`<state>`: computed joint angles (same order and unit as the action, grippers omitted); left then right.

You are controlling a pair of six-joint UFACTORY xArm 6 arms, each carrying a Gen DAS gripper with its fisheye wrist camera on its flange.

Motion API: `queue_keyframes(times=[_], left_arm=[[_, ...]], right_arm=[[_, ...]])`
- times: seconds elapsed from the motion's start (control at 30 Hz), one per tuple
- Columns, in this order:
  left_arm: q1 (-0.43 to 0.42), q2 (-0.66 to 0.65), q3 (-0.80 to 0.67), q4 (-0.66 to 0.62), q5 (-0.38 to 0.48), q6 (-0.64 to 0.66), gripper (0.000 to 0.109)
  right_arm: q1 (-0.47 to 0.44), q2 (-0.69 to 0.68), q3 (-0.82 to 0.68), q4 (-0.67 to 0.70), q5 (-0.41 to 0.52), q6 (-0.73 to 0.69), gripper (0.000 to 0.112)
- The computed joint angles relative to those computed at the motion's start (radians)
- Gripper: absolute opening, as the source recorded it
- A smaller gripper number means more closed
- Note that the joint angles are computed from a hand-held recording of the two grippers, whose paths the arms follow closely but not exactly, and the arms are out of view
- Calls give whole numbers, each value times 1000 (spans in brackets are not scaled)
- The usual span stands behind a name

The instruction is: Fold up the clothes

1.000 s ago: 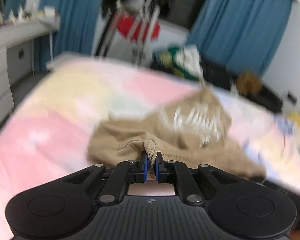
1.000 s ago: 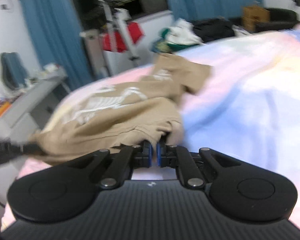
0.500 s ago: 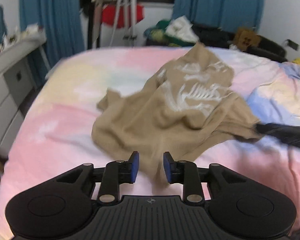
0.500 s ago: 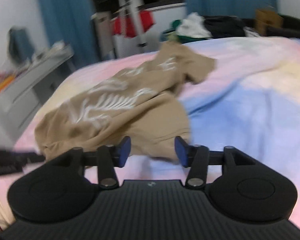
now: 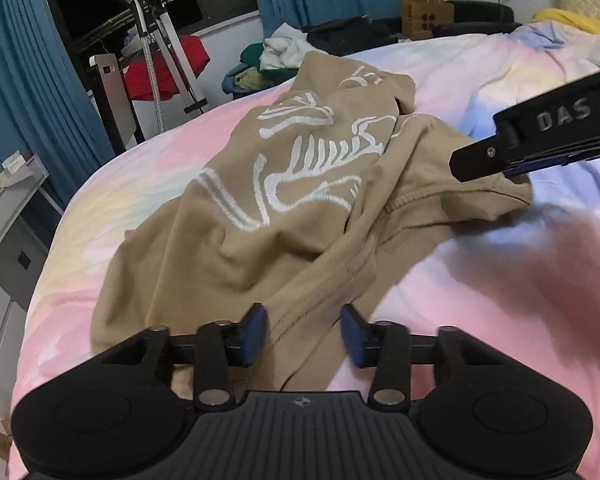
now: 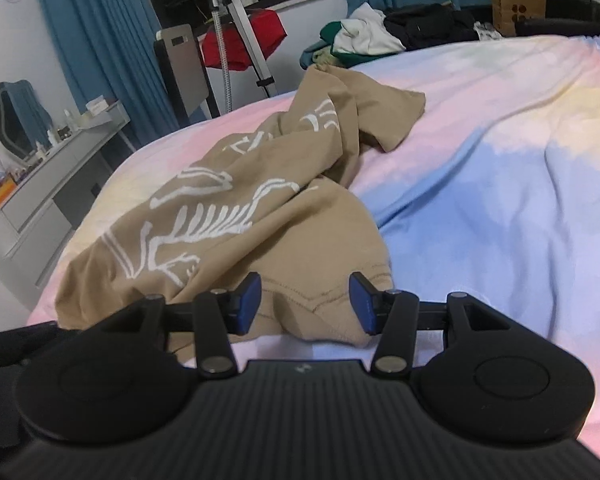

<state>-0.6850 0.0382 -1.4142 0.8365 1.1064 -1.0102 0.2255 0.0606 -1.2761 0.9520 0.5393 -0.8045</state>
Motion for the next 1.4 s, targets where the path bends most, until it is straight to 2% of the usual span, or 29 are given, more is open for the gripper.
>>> queue_keyframes(times=[0.03, 0.07, 0.1, 0.27, 0.33, 0.43, 0.53, 0.7, 0.83, 0.93, 0.97, 1.0, 1.1, 1.13, 1.23, 1.33, 1.4], left_arm=[[5, 4, -3, 2, 2, -12, 23], [11, 6, -9, 0, 5, -27, 11], [20, -5, -2, -8, -10, -48, 9], [54, -182, 119, -53, -196, -181, 7], [57, -260, 174, -55, -281, -213, 7], [61, -344, 233, -69, -360, -255, 7], [79, -389, 273, -87, -402, -309, 7], [123, -397, 291, -135, -455, -356, 7], [129, -380, 285, -116, -432, -387, 8], [147, -356, 282, -156, -417, -371, 8], [149, -343, 275, -157, -405, -362, 8], [149, -328, 267, -161, -399, -349, 8], [143, -285, 245, -141, -396, -333, 9], [136, -271, 237, -121, -388, -333, 10], [96, -236, 205, -38, -320, -345, 19], [47, -207, 175, 51, -257, -332, 29], [10, -176, 146, 106, -188, -315, 43]], right_arm=[[2, 1, -4, 0, 1, -3, 52], [0, -1, -15, -23, 18, 21, 52], [-2, -2, -27, -46, 37, 45, 51], [-15, -10, -121, -79, 153, 50, 52], [-19, 9, -182, -107, 220, 42, 58], [-19, 17, -199, -94, 272, -36, 60], [-19, -12, -121, -46, 278, -173, 60], [42, -83, 44, -44, 154, -411, 60], [131, -61, 88, -122, -117, -374, 60], [128, -24, 65, -115, -216, -259, 56], [111, -16, 49, -105, -198, -204, 49], [92, -9, 31, -69, -174, -180, 31], [32, -10, -19, 142, -61, -249, 15], [22, -19, -22, 214, -38, -313, 15], [-12, -17, -56, 298, 62, -373, 14], [-66, 16, -110, 297, 220, -271, 14], [-92, 25, -126, 301, 282, -227, 14]])
